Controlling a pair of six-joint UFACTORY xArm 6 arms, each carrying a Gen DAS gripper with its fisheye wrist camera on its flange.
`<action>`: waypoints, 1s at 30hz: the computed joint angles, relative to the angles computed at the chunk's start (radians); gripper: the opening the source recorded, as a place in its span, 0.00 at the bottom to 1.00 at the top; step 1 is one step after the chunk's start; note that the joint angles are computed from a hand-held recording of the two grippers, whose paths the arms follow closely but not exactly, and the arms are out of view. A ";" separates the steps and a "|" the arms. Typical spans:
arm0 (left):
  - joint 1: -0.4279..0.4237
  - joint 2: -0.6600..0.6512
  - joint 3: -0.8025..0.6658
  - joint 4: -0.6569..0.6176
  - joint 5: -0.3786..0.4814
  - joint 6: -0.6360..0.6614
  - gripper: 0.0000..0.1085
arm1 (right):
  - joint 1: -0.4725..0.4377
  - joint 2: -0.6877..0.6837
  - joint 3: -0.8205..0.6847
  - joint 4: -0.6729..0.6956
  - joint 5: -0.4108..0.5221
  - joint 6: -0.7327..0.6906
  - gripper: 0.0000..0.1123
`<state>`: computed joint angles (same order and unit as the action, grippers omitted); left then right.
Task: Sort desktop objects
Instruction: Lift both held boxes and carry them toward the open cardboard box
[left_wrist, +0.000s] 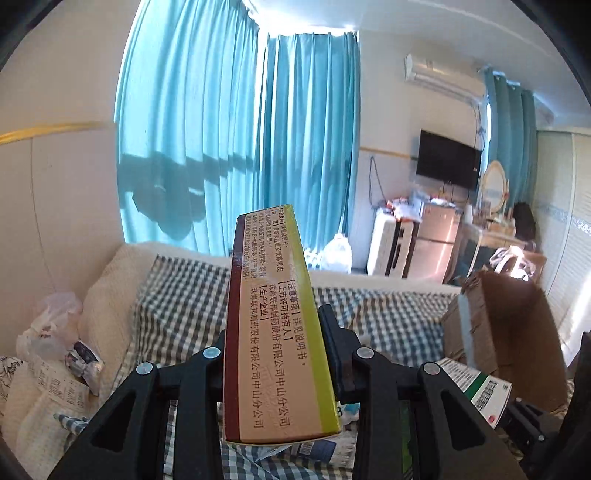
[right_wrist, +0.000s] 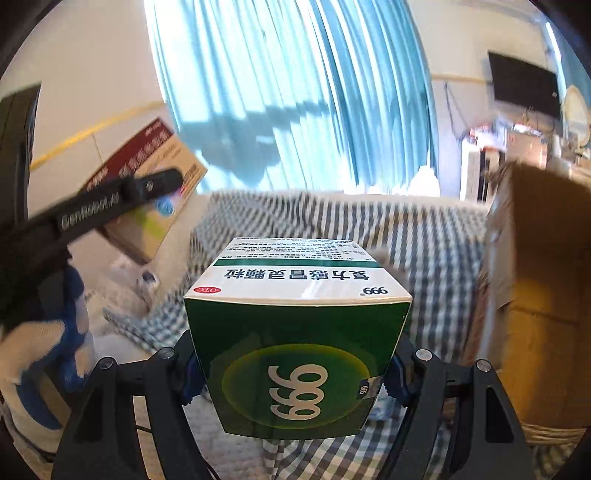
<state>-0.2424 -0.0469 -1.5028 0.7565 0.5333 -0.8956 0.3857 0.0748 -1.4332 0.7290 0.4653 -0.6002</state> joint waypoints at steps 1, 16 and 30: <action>-0.006 -0.014 0.005 0.024 -0.002 -0.018 0.31 | -0.001 -0.019 0.007 0.031 -0.012 -0.026 0.66; -0.098 -0.168 0.031 0.316 0.024 -0.225 0.31 | 0.046 -0.200 0.095 0.298 -0.223 -0.306 0.67; -0.179 -0.107 -0.026 0.351 0.042 -0.202 0.31 | 0.017 -0.250 0.117 0.449 -0.309 -0.454 0.66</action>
